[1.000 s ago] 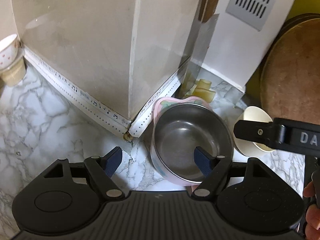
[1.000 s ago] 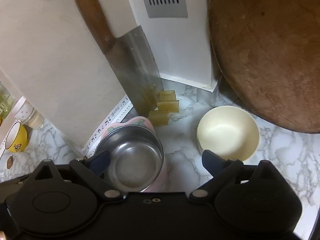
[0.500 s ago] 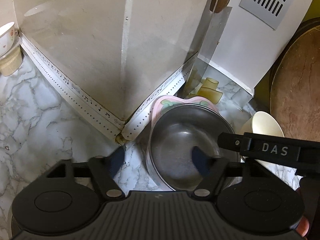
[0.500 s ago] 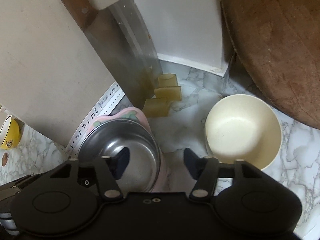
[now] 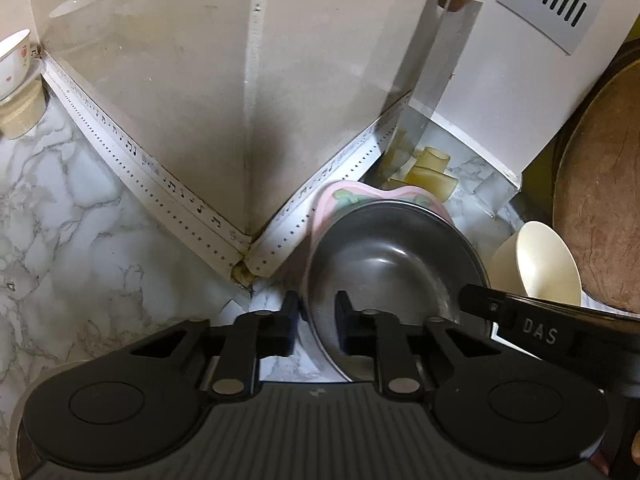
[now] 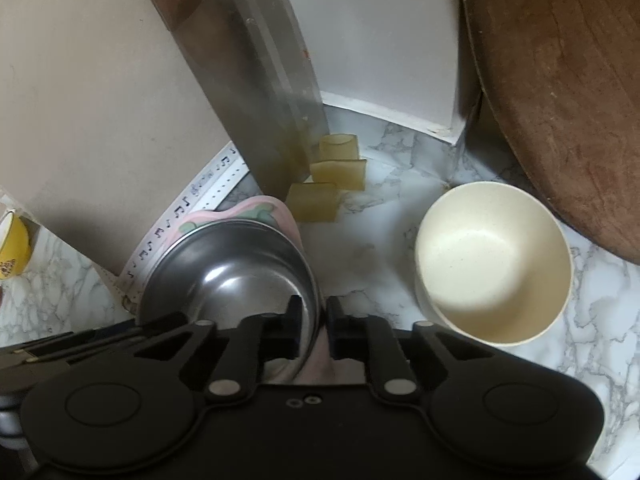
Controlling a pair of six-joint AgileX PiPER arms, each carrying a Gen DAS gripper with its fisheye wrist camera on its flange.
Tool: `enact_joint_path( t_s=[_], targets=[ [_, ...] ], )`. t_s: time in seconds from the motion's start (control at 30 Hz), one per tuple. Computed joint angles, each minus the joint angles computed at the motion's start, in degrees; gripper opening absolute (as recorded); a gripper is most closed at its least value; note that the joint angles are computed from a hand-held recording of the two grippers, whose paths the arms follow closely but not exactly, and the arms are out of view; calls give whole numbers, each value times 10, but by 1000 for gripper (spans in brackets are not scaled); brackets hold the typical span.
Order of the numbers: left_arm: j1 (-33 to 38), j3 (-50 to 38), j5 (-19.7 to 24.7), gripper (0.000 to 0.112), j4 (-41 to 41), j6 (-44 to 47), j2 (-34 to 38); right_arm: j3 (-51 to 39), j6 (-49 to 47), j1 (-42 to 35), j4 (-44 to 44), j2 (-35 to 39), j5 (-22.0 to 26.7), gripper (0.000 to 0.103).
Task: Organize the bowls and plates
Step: 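Close both tools on the pink pot rim and lift it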
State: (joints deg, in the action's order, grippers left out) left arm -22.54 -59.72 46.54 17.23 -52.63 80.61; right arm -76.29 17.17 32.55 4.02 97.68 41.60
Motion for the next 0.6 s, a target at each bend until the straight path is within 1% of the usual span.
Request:
enact_joint_path(
  t_s=[0.07,0.27,0.43,0.6],
  targets=[
    [2,0,1,12,-2,6,0,2,10,3,-13,-2,-2,7],
    [-15,-5,11,11,12,4,-7,9,62,19,-64,-14,-3,7],
    [-29,-24,29,12,21,0,-17,7,78,23,-88,-38,-1,7],
    [-34,-48,53,12,9,22,-32,4,89,25,-99,-67,19,7]
  ],
)
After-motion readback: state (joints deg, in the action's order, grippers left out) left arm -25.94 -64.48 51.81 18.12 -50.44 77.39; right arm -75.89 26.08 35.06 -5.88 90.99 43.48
